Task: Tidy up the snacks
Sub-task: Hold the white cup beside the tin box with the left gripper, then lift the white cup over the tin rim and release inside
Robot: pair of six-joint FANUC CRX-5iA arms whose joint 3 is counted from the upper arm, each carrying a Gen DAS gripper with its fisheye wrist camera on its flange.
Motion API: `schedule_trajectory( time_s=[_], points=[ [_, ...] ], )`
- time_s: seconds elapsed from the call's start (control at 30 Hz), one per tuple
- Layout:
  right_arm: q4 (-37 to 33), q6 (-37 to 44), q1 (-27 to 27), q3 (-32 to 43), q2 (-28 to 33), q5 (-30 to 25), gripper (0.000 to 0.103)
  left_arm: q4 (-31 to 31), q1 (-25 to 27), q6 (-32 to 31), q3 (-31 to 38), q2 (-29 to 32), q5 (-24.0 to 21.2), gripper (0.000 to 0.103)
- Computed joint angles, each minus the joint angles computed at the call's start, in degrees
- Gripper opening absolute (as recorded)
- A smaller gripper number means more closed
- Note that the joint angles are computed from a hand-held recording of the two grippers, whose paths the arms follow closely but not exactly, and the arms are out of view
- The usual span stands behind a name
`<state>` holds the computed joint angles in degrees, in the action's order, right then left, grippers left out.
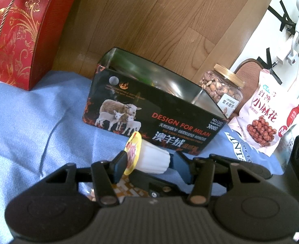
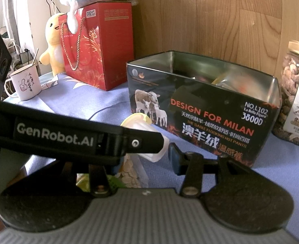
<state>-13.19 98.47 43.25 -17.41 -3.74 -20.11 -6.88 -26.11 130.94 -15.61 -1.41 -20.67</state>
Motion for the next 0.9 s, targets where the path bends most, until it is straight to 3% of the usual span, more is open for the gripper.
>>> schedule_trajectory(
  time_s=[0.47, 0.73, 0.8, 0.9],
  points=[
    [0.5, -0.4, 0.2, -0.5, -0.2, 0.5, 0.050, -0.2, 0.0, 0.3, 0.0, 0.0, 0.1, 0.051],
    [-0.8, 1.1, 0.6, -2.3, -2.4, 4.8, 0.044, -1.9, -0.2, 4.6, -0.4, -2.1, 0.2, 0.051],
    [-1.6, 1.7, 0.7, -2.9, -3.3, 6.5, 0.043, -4.7, -0.8, 8.0, 0.1, -2.9, 0.2, 0.051],
    [-0.6, 0.7, 1.3, -4.4, -4.5, 9.7, 0.043, -14.1, -3.5, 16.6, 3.1, -3.4, -2.4, 0.051]
  ],
)
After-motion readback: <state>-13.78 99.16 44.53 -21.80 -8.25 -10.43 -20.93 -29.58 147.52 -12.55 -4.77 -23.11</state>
